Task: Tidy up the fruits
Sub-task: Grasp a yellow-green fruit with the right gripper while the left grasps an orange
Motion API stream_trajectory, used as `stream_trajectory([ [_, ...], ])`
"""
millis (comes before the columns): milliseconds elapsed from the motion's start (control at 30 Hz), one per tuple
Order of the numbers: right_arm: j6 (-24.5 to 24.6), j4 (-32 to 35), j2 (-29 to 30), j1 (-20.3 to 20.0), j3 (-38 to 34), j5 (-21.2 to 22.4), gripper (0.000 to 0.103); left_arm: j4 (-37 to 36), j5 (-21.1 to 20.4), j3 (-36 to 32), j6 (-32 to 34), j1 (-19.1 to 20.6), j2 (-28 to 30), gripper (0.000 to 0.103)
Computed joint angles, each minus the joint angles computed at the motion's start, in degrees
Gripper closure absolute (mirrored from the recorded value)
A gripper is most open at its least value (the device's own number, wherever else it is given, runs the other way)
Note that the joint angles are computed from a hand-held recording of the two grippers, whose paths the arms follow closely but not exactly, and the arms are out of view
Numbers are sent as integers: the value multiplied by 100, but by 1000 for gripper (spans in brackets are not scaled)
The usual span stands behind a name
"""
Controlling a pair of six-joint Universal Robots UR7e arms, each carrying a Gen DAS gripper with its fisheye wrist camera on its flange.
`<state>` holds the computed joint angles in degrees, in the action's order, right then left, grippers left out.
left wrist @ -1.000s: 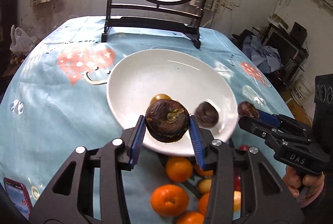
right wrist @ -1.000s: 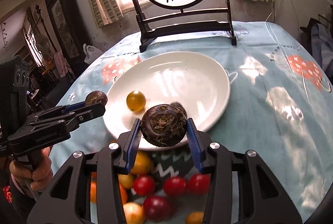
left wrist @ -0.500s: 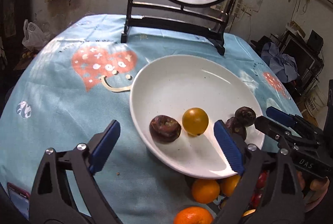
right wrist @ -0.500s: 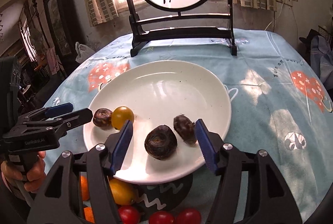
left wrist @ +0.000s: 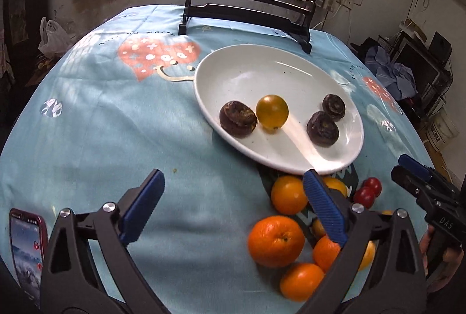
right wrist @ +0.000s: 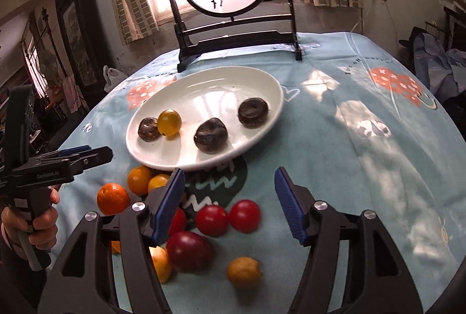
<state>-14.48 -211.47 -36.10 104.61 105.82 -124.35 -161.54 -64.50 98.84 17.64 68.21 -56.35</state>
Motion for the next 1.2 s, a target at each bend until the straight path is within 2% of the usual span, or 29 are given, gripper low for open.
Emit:
stream_trajectory([
  [133,549,-134,-264,-130,467,26,38,-188,-25,470,32,83,-278,5],
  [233,660,-19,-474,-228,752,424,38,-236,-233,731,115,133,-499,5],
  [300,635,47,-517,-229,853,507,38,-298,-363,879,226,139,-617,5],
  [433,681,541,-490,-152,876,229,39,-253,-509,1044,379,136,-748,5],
  [533,624,633,-462,-107,857,149,45,-325,-455,1144,458,109,-778,5],
  [733,291,902,-240,93,615,-448,55,-349,-530,1205,456,125,-836,5],
  [867,301,1168,-140,152,475,-804,59,-301,-532,1180,427,134,-826,5],
  [1000,375,1531,-131,129,387,-860,73,-302,-497,1184,486,121,-813,5],
  [1033,388,1528,-139,118,390,-835,75,-303,-477,1191,496,112,-808,5],
  [1133,601,1356,-378,-70,654,-174,75,-210,-529,1185,542,111,-813,5],
  [1200,803,1194,-501,-188,803,114,75,-37,-702,1201,677,107,-850,6],
])
